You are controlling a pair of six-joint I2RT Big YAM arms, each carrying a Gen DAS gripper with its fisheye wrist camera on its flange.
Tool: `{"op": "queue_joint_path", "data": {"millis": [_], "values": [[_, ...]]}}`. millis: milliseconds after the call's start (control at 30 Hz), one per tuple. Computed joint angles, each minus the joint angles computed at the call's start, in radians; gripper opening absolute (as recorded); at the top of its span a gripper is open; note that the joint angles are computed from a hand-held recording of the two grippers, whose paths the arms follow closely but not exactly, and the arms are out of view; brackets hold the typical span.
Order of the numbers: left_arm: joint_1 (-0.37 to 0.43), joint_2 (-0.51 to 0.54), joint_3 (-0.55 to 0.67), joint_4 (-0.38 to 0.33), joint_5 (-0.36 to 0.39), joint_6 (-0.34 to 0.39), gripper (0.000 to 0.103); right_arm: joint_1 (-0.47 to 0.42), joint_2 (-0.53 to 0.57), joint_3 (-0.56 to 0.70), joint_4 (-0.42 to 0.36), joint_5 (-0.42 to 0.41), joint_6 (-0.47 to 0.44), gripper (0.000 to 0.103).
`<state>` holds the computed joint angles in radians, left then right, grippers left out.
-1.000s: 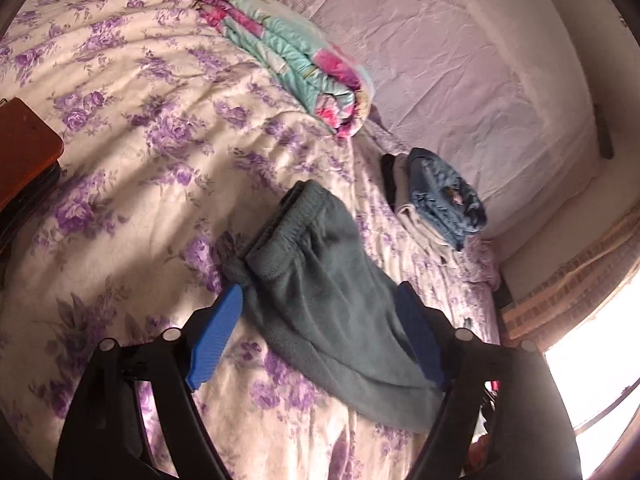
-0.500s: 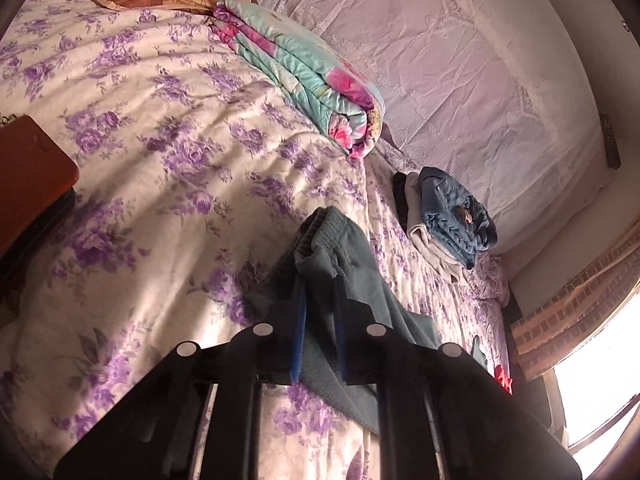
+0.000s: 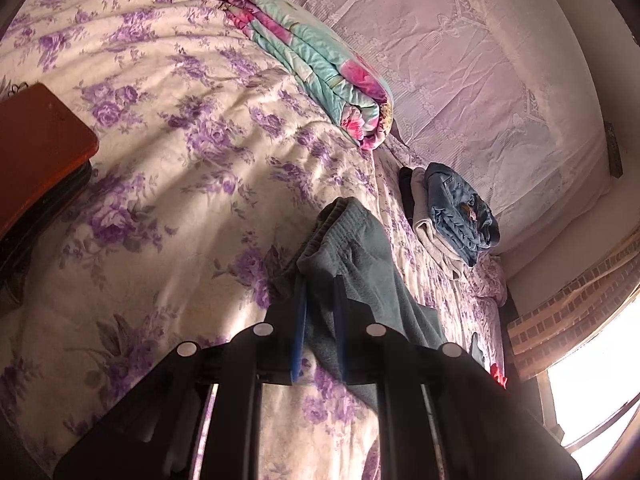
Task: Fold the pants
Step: 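Lay one leg over the other with the left tool while the right tool holds a leg, then grasp the teal leg cuffs with the right tool and straighten them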
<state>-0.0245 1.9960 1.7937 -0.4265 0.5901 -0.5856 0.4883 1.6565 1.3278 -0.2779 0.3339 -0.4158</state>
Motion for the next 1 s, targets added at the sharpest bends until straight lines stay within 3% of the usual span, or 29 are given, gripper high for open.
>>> {"op": "queue_joint_path", "data": {"millis": [133,233,367,433,533,633,700,767,800,867,900,933,967,1000], "values": [[0.007,0.008,0.009,0.002,0.031,-0.021,0.012,0.004,0.03,0.023,0.01,0.039,-0.054,0.003],[0.013,-0.006,0.001,0.01,0.038,-0.014,0.012,0.019,-0.017,-0.022,0.068,0.025,-0.05,0.003],[0.026,-0.028,-0.022,0.023,0.039,-0.012,0.012,0.045,-0.06,-0.066,0.044,0.007,-0.051,0.003],[0.027,-0.018,-0.003,-0.032,0.018,0.017,0.012,0.05,-0.036,-0.061,-0.006,0.018,-0.06,0.003],[0.019,0.018,0.058,-0.186,-0.031,0.083,0.012,0.06,0.002,-0.037,-0.046,0.063,-0.094,0.006],[0.007,-0.014,0.032,-0.201,-0.113,0.112,0.013,0.061,0.008,-0.032,-0.049,0.062,-0.098,0.007],[0.001,-0.062,-0.022,-0.16,-0.186,0.098,0.032,0.059,0.002,-0.041,-0.037,0.06,-0.095,0.007],[-0.011,-0.133,-0.108,-0.063,-0.26,0.078,0.049,0.054,-0.004,-0.044,-0.04,0.044,-0.076,0.009],[-0.02,-0.16,-0.135,-0.032,-0.279,0.084,0.053,0.049,-0.006,-0.042,-0.046,0.031,-0.063,0.01],[-0.048,-0.173,-0.133,-0.027,-0.245,0.14,0.055,0.035,-0.016,-0.036,-0.064,-0.019,-0.03,0.018],[-0.064,-0.163,-0.111,-0.047,-0.212,0.173,0.062,0.017,-0.028,-0.03,-0.085,-0.083,0.017,0.024],[-0.085,-0.146,-0.081,-0.071,-0.17,0.213,0.065,-0.008,-0.043,-0.026,-0.104,-0.168,0.085,0.04],[-0.103,-0.131,-0.061,-0.083,-0.146,0.243,0.072,-0.036,-0.061,-0.027,-0.109,-0.248,0.161,0.05],[-0.128,-0.108,-0.033,-0.099,-0.138,0.274,0.081,-0.072,-0.082,-0.033,-0.1,-0.319,0.257,0.05]]}}
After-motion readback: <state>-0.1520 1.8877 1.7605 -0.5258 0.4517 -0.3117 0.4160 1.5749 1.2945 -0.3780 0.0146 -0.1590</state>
